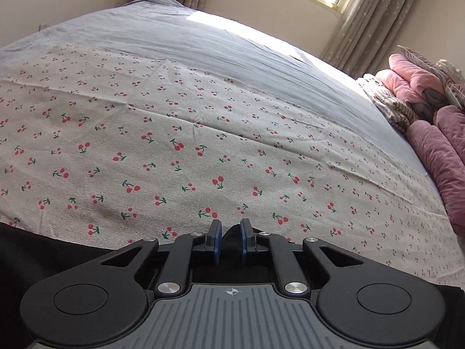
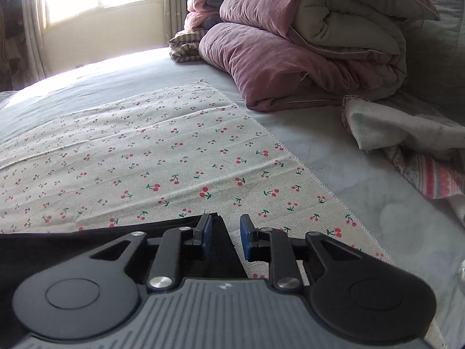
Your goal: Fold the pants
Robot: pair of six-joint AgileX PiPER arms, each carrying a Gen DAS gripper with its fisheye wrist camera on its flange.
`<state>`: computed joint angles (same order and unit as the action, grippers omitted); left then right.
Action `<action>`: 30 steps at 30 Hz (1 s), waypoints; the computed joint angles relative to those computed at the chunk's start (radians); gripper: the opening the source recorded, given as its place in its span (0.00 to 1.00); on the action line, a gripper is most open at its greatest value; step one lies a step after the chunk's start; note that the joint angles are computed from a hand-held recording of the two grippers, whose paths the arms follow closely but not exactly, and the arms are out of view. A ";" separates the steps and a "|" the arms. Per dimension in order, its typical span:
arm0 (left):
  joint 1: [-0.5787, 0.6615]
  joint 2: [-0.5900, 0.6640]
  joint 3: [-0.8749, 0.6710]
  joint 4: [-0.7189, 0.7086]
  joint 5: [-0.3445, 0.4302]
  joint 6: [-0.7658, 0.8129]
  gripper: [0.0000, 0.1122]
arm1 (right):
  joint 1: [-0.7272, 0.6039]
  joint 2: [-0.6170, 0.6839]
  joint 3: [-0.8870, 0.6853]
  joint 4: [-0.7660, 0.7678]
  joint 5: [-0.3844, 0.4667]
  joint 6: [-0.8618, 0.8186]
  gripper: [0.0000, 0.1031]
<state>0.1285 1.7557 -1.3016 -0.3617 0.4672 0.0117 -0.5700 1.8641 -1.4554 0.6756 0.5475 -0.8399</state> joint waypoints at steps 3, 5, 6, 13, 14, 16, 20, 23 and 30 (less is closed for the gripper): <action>-0.009 -0.073 0.046 -0.003 0.040 -0.019 0.15 | -0.025 -0.124 0.085 0.095 0.083 -0.066 0.48; -0.022 -0.147 0.098 -0.020 0.062 -0.019 0.20 | -0.008 -0.221 0.155 0.118 0.169 -0.103 0.52; -0.032 -0.192 0.131 -0.020 0.072 -0.032 0.24 | 0.009 -0.256 0.181 0.114 0.208 -0.100 0.54; -0.174 -0.483 0.397 0.177 0.071 -0.260 0.52 | 0.342 -0.466 0.422 -0.041 0.314 -0.012 0.59; -0.196 -0.503 0.425 0.239 0.072 -0.332 0.53 | 0.388 -0.481 0.455 -0.070 0.298 0.000 0.61; -0.208 -0.532 0.485 0.289 0.070 -0.398 0.55 | 0.457 -0.490 0.511 -0.133 0.259 0.037 0.63; -0.170 -0.569 0.574 0.324 0.074 -0.431 0.55 | 0.458 -0.482 0.568 -0.254 0.194 0.142 0.66; -0.053 -0.609 0.619 0.191 0.076 -0.286 0.56 | 0.386 -0.502 0.581 -0.280 0.192 0.197 0.67; 0.248 -0.719 0.633 0.048 0.210 -0.056 0.59 | 0.289 -0.510 0.592 -0.322 0.159 0.345 0.67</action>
<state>0.3763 1.0365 -0.6686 -0.3132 0.6773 -0.0448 -0.2810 1.3545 -0.8635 0.3538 0.7062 -0.4950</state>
